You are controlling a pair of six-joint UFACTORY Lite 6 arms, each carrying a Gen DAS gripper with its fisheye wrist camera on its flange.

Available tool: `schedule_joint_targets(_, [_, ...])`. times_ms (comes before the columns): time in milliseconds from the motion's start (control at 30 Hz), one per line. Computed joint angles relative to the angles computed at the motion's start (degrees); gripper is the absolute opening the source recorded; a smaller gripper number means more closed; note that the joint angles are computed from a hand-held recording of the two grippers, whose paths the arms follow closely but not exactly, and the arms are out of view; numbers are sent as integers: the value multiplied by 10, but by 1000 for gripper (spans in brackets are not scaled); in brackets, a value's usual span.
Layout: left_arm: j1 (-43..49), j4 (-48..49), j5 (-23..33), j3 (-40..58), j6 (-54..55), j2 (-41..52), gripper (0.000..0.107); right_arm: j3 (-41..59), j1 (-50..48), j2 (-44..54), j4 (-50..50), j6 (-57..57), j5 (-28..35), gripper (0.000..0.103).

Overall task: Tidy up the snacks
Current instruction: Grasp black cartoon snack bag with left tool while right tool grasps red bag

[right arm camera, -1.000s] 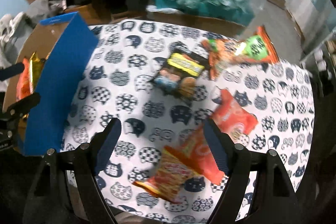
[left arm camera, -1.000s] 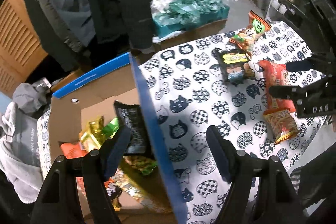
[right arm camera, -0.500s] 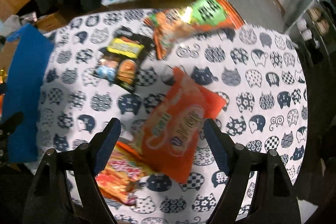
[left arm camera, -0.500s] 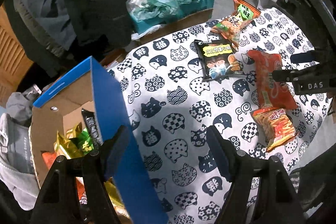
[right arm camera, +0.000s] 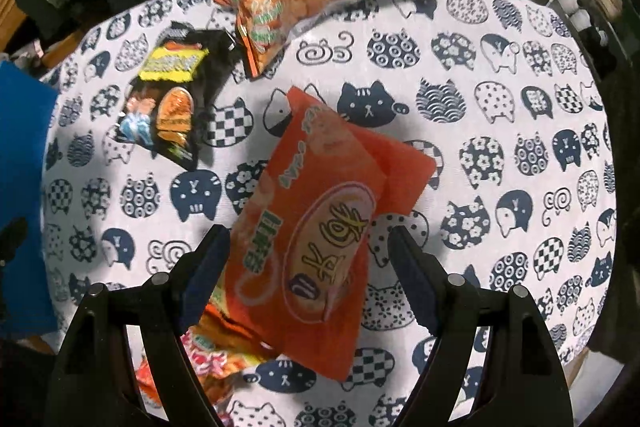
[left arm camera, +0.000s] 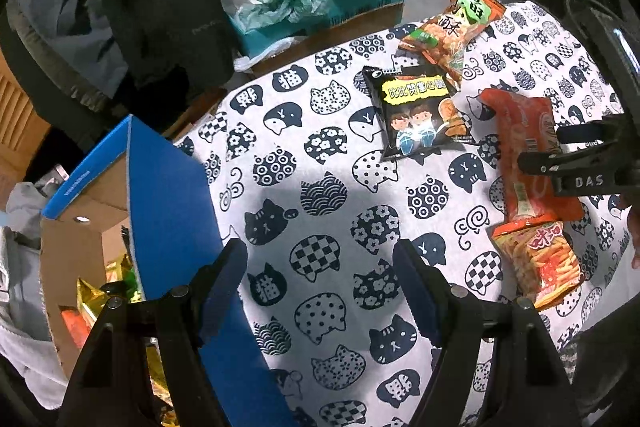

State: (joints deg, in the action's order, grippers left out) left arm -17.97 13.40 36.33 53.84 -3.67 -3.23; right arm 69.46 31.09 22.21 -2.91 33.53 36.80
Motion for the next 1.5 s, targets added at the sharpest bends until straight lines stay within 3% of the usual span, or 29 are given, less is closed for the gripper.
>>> schedule_joint_targets(267, [-25,3,-9,16,-19,40,78,7,-7,34,30,-51,-31,80])
schedule_joint_targets(467, [-39,-28,-11,65,-18,103,82,13,-10,32,-10,-75,-23,56])
schedule_joint_targets(633, [-46,-80,3,135,6,170,82,-5,-38,8,-33,-107,-18,46])
schedule_joint_targets(967, [-60,-121,49,315,1,316,82,11,-69,4,-148,-96,-1,39])
schedule_joint_targets(1100, [-62,-141,68,397,-3,383,83,13,-80,-14,-138,-120,6,37])
schedule_joint_targets(1300, [-74,-148,92,503,-20,472,83,23,-99,-7,-104,-154,-1,42])
schedule_joint_targets(1400, [-77,-145,108,549,-22,511,83,25,-102,4,-79,-154,-4,71])
schedule_joint_targets(1433, [-78,-140,112,562,-26,522,83,32,-110,12,-62,-167,-4,77])
schedule_joint_targets(1500, [-78,-135,118,584,-31,542,83,38,-116,25,-41,-179,-8,77])
